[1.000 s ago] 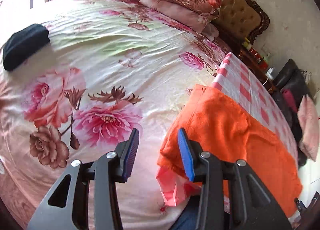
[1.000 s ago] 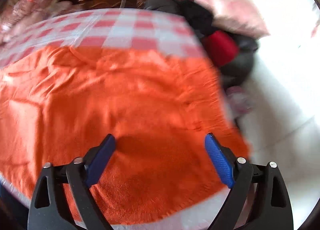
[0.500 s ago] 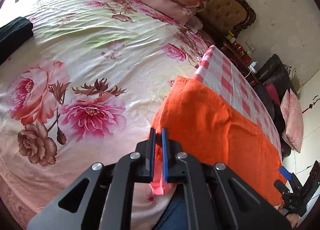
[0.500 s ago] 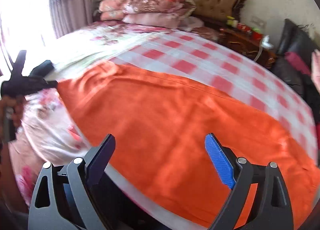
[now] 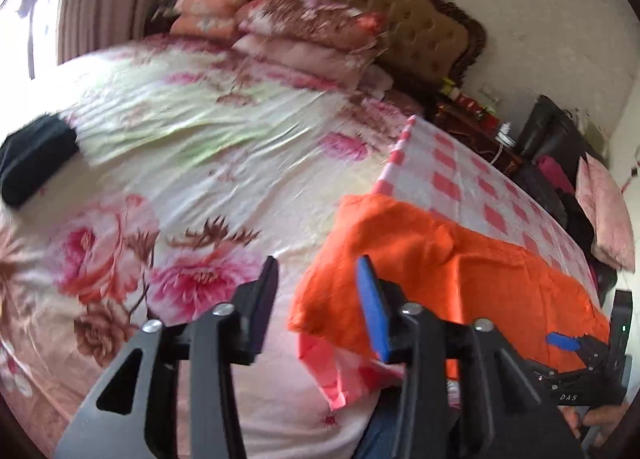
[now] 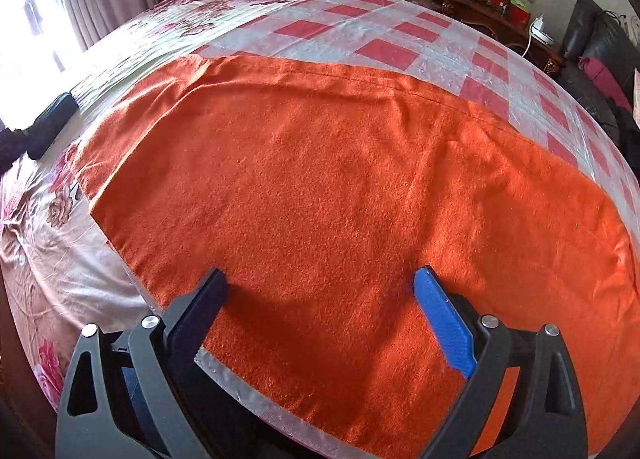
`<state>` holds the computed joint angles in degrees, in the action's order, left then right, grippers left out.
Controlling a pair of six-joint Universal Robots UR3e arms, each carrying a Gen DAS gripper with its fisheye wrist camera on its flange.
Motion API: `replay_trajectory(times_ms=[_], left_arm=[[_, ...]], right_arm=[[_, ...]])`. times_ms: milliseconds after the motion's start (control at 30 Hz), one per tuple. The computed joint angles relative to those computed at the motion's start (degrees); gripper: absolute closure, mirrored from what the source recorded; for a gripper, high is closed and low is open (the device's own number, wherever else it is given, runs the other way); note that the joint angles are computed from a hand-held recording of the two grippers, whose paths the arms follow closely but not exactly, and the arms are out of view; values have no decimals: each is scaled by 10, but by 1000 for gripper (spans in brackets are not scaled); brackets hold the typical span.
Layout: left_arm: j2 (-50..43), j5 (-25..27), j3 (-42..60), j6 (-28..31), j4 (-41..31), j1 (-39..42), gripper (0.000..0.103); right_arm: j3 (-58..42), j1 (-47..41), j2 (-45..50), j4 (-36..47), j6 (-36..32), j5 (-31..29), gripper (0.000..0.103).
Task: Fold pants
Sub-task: 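Pinch and straighten the folded pants edge with the left gripper, then release, then move the open right gripper to the pants waistband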
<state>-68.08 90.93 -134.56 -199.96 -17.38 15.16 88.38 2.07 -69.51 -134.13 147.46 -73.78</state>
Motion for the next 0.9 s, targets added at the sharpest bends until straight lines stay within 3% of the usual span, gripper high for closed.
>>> replay_trajectory(times_ms=[33,67,200,267,333,500,600,633,733,833,900], left_arm=[[-50,39,19,10,53,-55,38],[-93,64,47,19,74,-96,37],[-246,102,170,42,40,-203,34],[-299,105,222,28,-1,-225,30],[-330,74,243,19,-22,-220,30],[-367,119,297,21,-93,-228,28],[-349,87,312,19,-124,-204,42],[-349,82,325,24,-132,-197,43],[-365,76,379,44,-171,-175,49],[-412,52,455,63,-208,-150,68],[-459,24,521,70,-250,-136,77]], right_arm=[[1,1,0,-1,4,-2,10],[0,2,1,-2,6,-3,9],[-3,1,9,-5,18,-9,5],[10,-1,2,-14,20,-7,5],[10,0,2,-17,24,-8,5],[-11,6,9,6,38,-19,5],[-20,7,8,21,40,-24,6],[-23,-5,0,38,41,-10,7],[36,-105,-65,8,41,97,5],[-28,-200,-28,-19,58,57,5],[-113,-262,31,9,60,53,5]])
